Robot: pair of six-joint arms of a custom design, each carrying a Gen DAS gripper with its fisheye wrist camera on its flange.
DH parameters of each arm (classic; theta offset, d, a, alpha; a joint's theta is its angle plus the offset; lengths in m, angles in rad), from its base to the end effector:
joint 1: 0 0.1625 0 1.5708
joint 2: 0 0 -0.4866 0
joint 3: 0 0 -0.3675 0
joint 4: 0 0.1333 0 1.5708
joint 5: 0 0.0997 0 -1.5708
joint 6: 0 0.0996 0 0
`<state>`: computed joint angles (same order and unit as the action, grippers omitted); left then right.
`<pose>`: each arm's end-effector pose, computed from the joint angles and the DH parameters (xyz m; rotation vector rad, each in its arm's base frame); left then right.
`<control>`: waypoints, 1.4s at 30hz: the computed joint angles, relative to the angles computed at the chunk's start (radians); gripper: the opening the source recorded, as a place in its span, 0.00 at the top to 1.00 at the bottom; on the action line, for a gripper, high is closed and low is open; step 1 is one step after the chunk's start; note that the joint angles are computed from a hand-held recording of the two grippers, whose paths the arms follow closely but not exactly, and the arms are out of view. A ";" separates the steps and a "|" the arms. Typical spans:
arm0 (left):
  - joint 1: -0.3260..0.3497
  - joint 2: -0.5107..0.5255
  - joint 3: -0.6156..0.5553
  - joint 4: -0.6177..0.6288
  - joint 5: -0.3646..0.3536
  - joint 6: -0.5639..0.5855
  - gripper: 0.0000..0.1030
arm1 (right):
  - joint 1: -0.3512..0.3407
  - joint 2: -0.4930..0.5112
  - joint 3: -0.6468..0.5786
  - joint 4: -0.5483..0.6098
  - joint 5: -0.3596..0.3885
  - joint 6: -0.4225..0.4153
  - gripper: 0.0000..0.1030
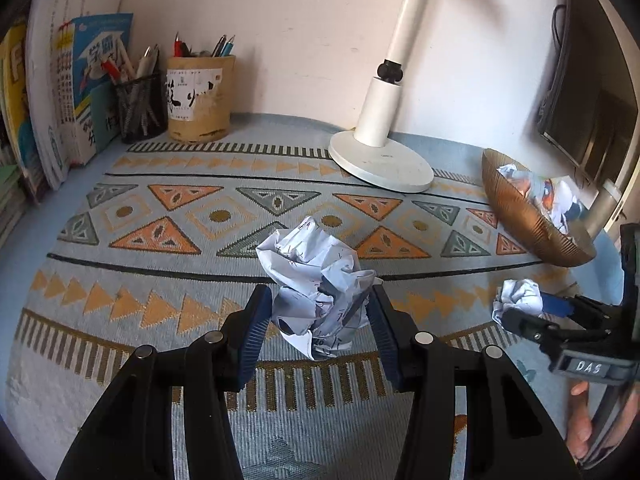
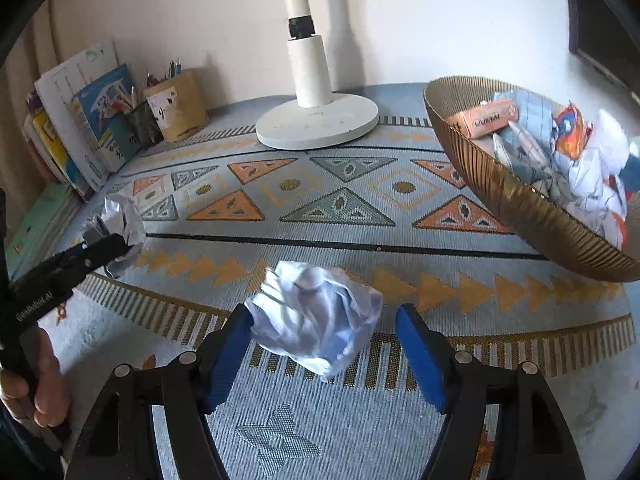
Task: Organize objects
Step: 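Carry both paper balls over the brown bowl with both grippers, then open both grippers to drop the paper balls into the bowl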
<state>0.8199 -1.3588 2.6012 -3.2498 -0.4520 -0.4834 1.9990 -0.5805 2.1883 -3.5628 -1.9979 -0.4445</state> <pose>-0.0620 -0.3931 0.2931 -0.0094 2.1997 -1.1836 0.2995 -0.4346 0.0154 1.0256 -2.4655 0.5142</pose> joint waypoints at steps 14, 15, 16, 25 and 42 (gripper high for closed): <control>-0.015 -0.004 -0.021 0.099 -0.006 -0.038 0.55 | 0.016 -0.029 0.086 -0.137 0.051 -0.082 0.47; -0.020 -0.002 -0.029 0.091 -0.026 -0.031 0.55 | 0.012 -0.049 0.099 -0.137 0.067 -0.076 0.47; -0.023 0.005 -0.039 0.062 -0.048 -0.008 0.55 | 0.006 -0.080 0.112 -0.146 0.084 -0.076 0.47; -0.033 0.245 -0.365 -0.140 -0.178 0.418 0.55 | -0.079 -0.232 0.027 -0.243 0.056 -0.010 0.47; 0.064 0.482 -0.649 0.117 -0.475 0.483 0.21 | -0.248 -0.285 -0.078 -0.025 0.178 0.203 0.25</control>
